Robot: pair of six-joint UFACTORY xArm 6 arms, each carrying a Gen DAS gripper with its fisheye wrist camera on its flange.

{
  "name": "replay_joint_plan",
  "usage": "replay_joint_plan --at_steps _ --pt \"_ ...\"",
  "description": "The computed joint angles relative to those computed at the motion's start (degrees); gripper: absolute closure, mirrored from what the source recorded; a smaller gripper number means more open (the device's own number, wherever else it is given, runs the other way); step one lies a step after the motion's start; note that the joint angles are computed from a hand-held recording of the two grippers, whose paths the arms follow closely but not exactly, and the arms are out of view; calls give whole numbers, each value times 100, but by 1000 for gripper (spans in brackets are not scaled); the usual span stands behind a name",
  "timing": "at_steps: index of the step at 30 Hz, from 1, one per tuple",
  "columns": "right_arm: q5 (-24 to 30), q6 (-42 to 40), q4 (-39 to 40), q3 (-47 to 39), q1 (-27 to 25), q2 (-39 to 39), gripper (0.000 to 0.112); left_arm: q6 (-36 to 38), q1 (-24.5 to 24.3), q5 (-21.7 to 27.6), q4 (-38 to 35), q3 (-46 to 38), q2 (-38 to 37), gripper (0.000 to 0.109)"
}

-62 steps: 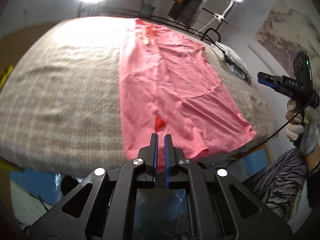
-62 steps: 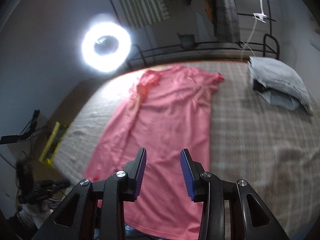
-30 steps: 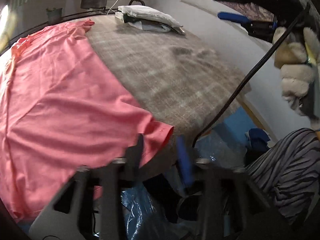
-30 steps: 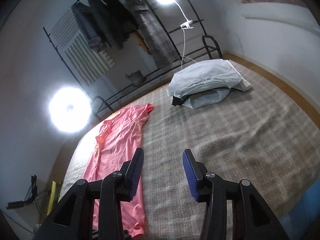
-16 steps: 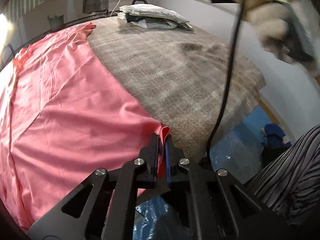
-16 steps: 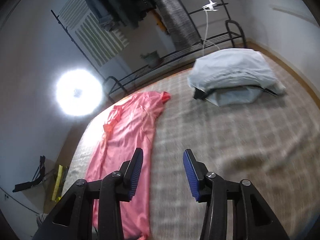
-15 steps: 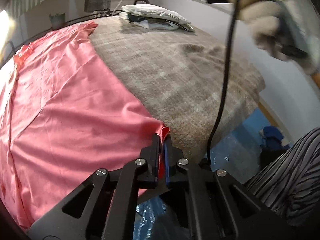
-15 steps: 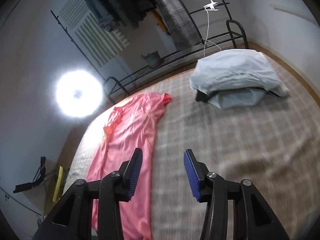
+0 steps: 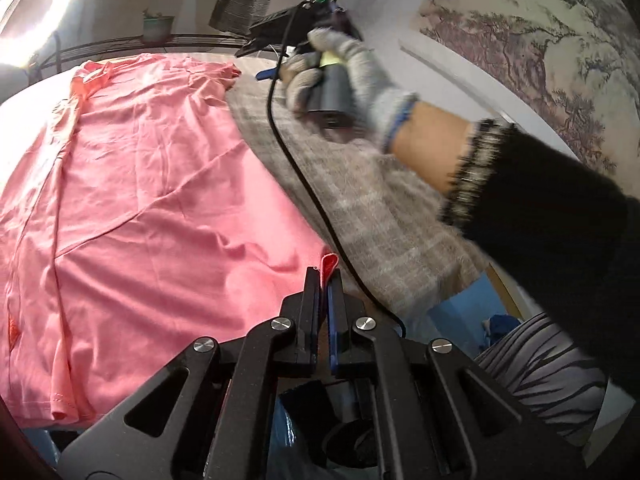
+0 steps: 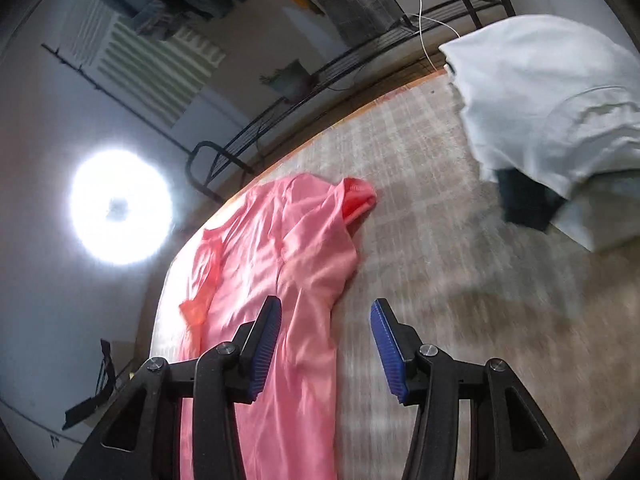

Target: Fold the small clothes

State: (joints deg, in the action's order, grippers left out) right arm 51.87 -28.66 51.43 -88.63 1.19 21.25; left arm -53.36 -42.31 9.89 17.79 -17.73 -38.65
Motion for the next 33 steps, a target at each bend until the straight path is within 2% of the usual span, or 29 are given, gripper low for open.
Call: replay_joint_plan --at_steps 4,7,9,11,14,21,26,33 --pt "-62 199 99 -440 159 516 62 10 45 37 -16 58 -37 108" --pt "-123 467 -145 -715 300 842 62 243 62 -29 -404 140 -33 108" --pt "-232 517 -119 -744 358 912 68 329 68 -98 -624 236 -86 108" --pt "-197 648 -208 -872 387 1000 95 464 84 -146 -823 338 -162 108" --pt "-215 667 -294 -941 427 1049 111 494 98 -154 -963 484 -335 108" --pt "-720 917 -850 -830 735 761 112 763 180 -119 -1617 901 -1008 108" --pt "-1056 1357 -1840 -858 1103 604 112 646 285 73 -1657 1136 -1530 108" --pt "-1212 1655 -2573 -1146 1674 640 112 165 564 1014 -1496 1702 -2967 108"
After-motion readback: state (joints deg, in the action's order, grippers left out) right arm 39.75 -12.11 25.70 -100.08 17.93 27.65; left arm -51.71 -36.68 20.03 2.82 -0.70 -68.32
